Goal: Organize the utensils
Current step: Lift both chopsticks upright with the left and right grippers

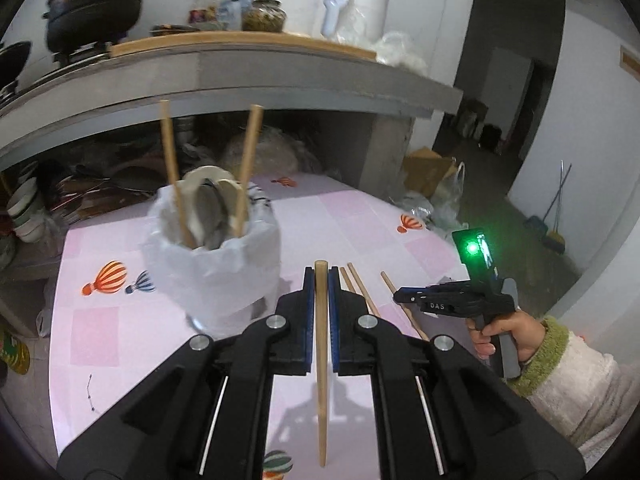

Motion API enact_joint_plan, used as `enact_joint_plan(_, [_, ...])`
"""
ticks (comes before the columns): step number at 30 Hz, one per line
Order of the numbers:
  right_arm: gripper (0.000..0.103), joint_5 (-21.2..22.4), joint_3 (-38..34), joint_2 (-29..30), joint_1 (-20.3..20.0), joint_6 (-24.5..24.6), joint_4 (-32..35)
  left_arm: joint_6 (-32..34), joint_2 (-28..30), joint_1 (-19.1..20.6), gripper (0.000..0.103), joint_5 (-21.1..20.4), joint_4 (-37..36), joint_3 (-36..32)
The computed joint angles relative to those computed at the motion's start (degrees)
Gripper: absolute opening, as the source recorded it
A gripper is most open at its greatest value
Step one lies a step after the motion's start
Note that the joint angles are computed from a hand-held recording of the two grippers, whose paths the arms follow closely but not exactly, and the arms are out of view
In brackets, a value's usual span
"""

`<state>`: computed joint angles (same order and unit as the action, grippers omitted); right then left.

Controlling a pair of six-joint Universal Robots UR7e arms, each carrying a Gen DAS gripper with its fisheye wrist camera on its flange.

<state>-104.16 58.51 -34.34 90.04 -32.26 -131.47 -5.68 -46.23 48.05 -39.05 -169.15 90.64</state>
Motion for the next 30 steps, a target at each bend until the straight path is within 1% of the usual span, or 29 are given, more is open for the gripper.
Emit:
enact_joint_plan(6, [0.008, -3.82, -4.65, 2.69, 1.41, -0.51, 2.99, -1.01, -3.03, -1.12, 0.006, 0.99, -4.93, 5.11])
enact_joint_plan(7, [0.011, -4.69, -5.60, 3.26, 1.78, -0.62, 3.64, -0.87, -3.44, -1.29, 0.006, 1.20, -5.42, 5.64])
enact_joint_plan(11, [0.011, -6.78, -8.73, 5.02, 2.71, -0.56, 5.29, -0.75, -4.76, -1.60, 0.006, 1.17, -7.62, 7.82])
enact_joint_plan(17, [0.011, -11.89, -11.94, 7.94, 4.05, -2.06, 5.81, -0.61, -5.29, -1.44, 0.006, 0.32, -9.57, 9.11])
enact_joint_plan(20, [0.010, -13.26, -11.44, 8.37, 4.46, -3.30, 3.45, -1.03, -5.58, -1.28, 0.006, -0.27, -10.04, 9.64])
enact_joint_plan(23, [0.008, -13.67, -11.54, 8.59, 4.60, -3.50, 2.74, -0.87, -5.75, -1.35, 0.006, -0.32, -11.19, 10.24])
enact_joint_plan(25, [0.007, -13.23, -11.81, 8.50, 4.55, -2.79, 3.56, -0.79, -5.90, -1.33, 0.006, -0.44, -11.76, 10.55])
enact_joint_plan(28, [0.007, -10.98, -10.26, 6.71, 4.55, -2.06, 2.89, -0.68, -6.14, -1.33, 0.006, -0.54, -12.44, 10.98])
enact_joint_plan(30, [0.007, -8.97, -7.85, 4.45, 4.75, -2.40, 0.87, -0.55, -6.33, -1.26, 0.006, -0.68, -12.59, 11.20])
